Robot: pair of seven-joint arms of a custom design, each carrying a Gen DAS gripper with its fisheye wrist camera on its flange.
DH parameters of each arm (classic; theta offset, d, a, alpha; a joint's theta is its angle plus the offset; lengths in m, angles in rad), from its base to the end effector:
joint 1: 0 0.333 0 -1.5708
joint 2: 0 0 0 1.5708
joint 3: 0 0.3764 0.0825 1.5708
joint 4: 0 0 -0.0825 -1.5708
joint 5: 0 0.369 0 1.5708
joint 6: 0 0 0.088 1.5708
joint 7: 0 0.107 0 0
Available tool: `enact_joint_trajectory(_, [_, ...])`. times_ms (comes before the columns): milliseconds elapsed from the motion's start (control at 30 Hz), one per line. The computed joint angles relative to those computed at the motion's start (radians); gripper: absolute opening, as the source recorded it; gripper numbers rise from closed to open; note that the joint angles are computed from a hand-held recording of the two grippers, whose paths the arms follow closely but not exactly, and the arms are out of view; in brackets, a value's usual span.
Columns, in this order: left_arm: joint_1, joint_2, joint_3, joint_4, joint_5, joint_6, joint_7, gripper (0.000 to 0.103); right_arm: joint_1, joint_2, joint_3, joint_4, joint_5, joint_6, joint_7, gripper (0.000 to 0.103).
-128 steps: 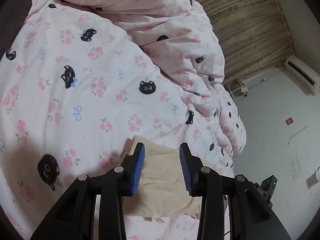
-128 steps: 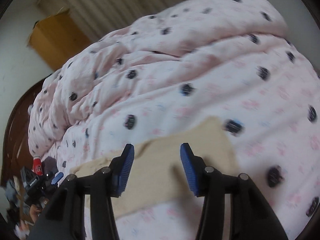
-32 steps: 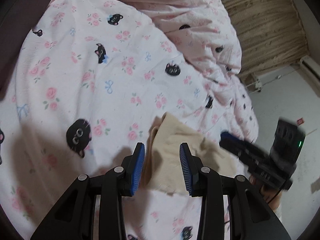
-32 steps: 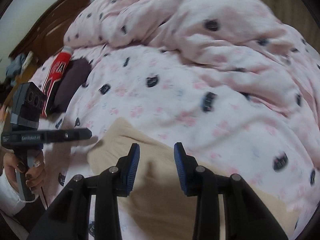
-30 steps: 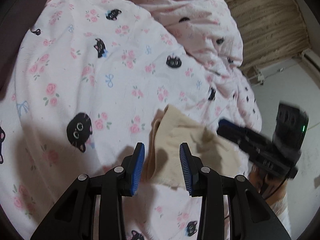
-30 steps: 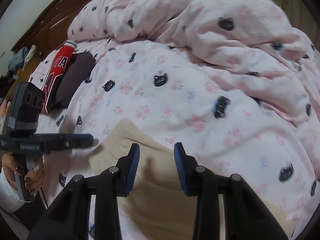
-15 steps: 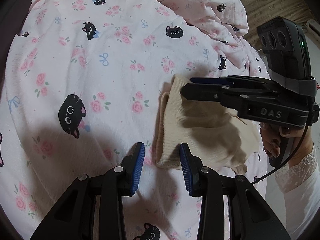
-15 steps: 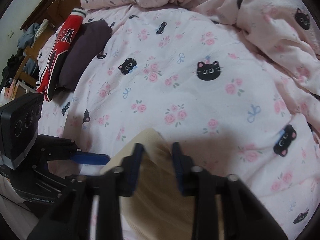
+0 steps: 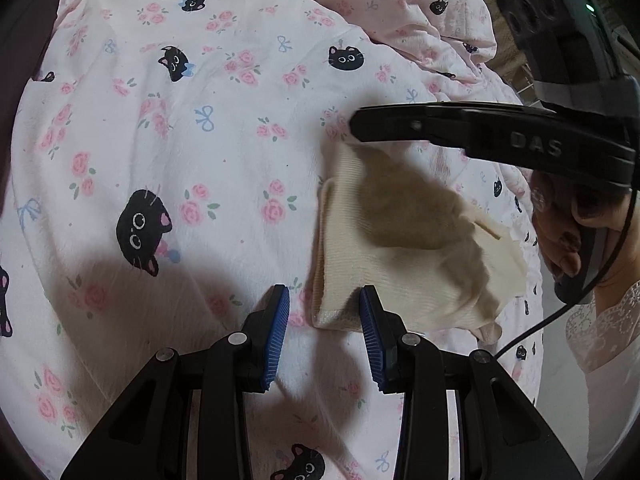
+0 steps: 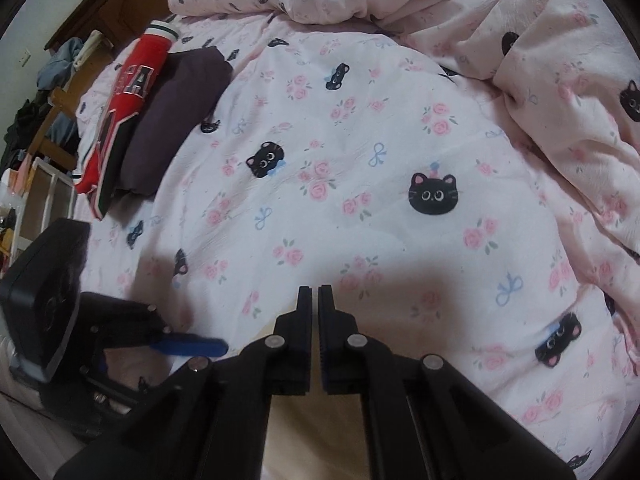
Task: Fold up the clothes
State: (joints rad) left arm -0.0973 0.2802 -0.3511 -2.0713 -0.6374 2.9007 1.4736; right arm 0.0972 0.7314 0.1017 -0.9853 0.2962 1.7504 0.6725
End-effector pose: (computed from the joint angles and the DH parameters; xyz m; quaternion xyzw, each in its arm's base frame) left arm 0.5852 -0.2234 0.4235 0.7536 -0.5734 0.3177 0.0488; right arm 0.7673 0.1499 0.4893 -0.9469 0.2666 0.0579 0.1704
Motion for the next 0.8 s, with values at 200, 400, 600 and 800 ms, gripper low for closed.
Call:
enact_joint_trajectory(200, [0.014, 0.003, -0.015, 0.004, -0.034, 0.001, 0.024, 0.032, 0.029, -0.012, -0.017, -0.065, -0.041, 0.099, 0.021, 0.003])
enact_joint_trajectory(400, [0.031, -0.02, -0.043, -0.014, -0.115, 0.09, 0.113, 0.032, -0.044, -0.108, -0.007, -0.181, 0.03, 0.246, -0.003, 0.004])
enact_joint_trajectory(600, [0.065, 0.011, -0.093, 0.023, -0.121, 0.147, 0.179, 0.032, -0.133, -0.196, -0.027, -0.267, 0.102, 0.292, -0.008, 0.004])
enact_joint_trajectory(800, [0.079, 0.043, -0.125, 0.063, -0.104, 0.15, 0.213, 0.032, -0.222, -0.321, -0.05, -0.468, 0.211, 0.326, -0.05, 0.025])
